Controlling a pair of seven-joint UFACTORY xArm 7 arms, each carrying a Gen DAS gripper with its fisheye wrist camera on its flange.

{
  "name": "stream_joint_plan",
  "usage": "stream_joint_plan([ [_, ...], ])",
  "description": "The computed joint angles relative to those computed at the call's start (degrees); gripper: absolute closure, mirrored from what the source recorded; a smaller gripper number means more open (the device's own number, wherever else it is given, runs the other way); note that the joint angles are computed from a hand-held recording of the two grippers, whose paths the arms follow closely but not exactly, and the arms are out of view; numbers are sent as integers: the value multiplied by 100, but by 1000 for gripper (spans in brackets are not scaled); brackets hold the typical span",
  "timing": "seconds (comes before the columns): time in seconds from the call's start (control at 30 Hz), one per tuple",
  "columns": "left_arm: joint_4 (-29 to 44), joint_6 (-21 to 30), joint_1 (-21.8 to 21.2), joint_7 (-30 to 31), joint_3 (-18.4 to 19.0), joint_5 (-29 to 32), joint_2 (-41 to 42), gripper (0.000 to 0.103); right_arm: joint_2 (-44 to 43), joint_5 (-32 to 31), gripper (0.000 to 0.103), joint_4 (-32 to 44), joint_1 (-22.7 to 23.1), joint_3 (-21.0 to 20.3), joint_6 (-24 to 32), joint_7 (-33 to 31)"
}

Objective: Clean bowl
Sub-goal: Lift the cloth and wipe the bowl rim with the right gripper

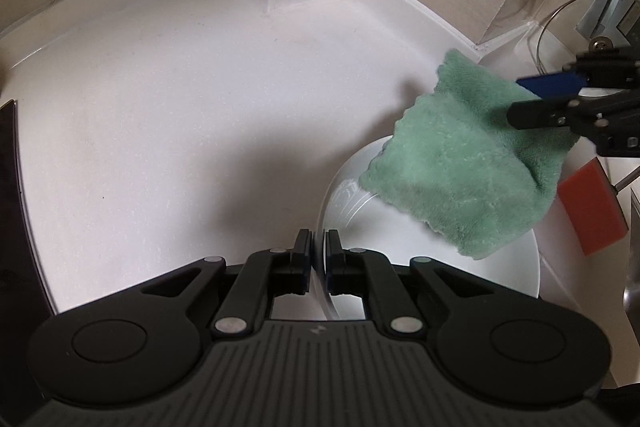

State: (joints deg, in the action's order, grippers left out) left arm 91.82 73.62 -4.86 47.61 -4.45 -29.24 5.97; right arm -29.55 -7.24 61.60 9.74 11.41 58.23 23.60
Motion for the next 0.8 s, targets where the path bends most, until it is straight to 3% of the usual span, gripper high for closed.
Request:
stream_joint_plan([
  [0.23,16,-18,-18,3,-11,49,7,98,983,114,71,817,215,-234,548,-1237],
  [0.33,31,-13,-27,27,-15,87,7,98,1470,-189,68,1392,260,-146,966,-1753],
  [0.47,-5,-46,-36,63,-16,104,-21,98,1567,-607,68,1602,377,-13,663,-2027],
  [0.53,-13,-44,-31,65,-10,79,-24,98,1659,-454,68,1742,468,-43,731,-2313],
  [0.63,0,-31,-30,85,-10,80,-14,98,2031,-151,68,2129,508,-144,1501,-2672],
  [0.8,37,2,-41,188,-17,137,-4,98,2421,487,69,2449,404,-396,2023,-2726],
])
